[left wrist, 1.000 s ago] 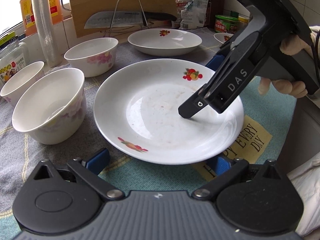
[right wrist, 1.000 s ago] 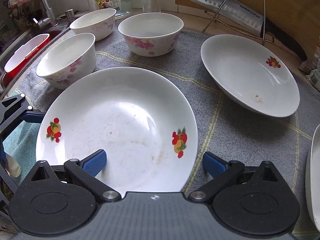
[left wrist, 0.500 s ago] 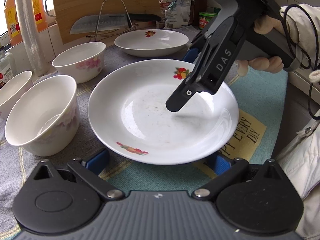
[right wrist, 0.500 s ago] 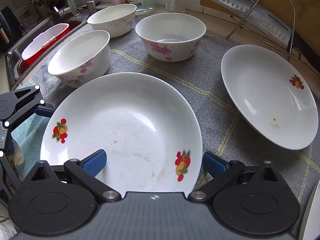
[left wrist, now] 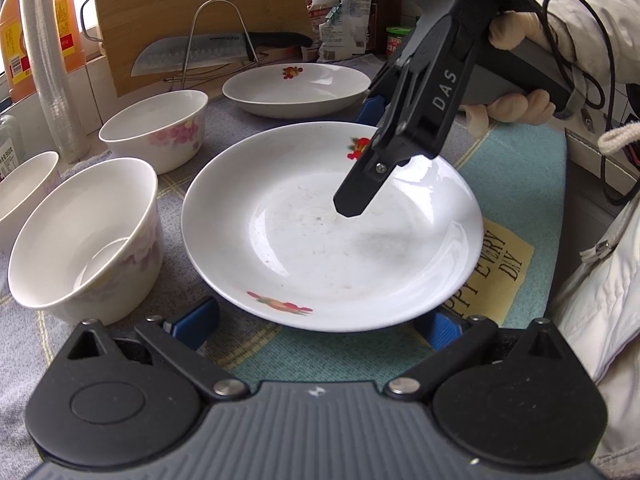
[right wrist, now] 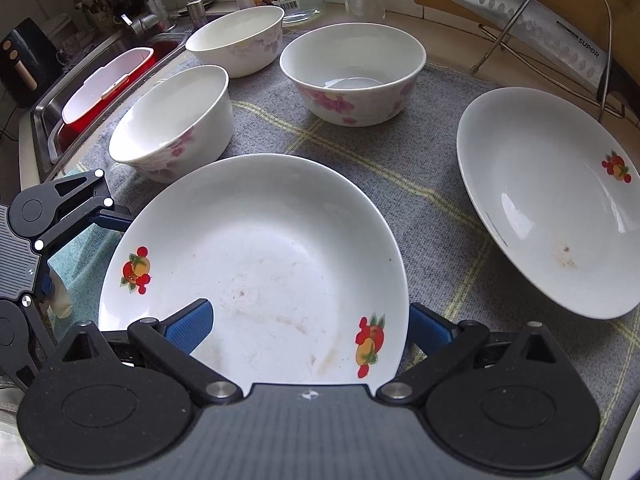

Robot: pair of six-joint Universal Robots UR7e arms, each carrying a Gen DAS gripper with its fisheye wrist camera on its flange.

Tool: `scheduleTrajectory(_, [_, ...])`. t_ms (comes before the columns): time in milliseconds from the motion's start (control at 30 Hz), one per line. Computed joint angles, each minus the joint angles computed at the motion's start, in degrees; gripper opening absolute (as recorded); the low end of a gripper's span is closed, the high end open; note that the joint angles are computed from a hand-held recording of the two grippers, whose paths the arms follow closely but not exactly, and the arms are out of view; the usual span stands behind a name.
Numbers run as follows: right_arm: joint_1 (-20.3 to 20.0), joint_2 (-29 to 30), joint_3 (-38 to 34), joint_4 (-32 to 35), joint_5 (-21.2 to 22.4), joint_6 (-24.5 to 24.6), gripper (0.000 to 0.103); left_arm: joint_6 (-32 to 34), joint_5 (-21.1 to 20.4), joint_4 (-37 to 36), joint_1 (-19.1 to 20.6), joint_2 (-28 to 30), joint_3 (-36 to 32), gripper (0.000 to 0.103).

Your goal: Organize plates and bowls

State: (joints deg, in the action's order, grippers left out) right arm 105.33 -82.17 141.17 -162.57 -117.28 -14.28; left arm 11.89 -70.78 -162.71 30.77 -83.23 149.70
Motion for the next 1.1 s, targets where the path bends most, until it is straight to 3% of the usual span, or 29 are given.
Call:
scheduleTrajectory(267, [-1.87, -1.91, -2.50, 7.26, 4.31, 5.11, 0.103, 1.15, -0.43, -0.19, 0.30, 0.04, -0.15, 0.103])
scheduleTrajectory(600, [-0.43, -0.60, -4.87, 11.59, 2.60, 9.82, 0.098, 2.17, -0.29, -0.43, 0.05, -0.06, -0.01, 0.103])
scheduleTrajectory(1100, [-0.76, -0.69, -5.46, 12.94, 2.91, 9.93, 0.097, 6.46, -1.56, -0.64, 0.39, 0.44, -0.69, 0.102])
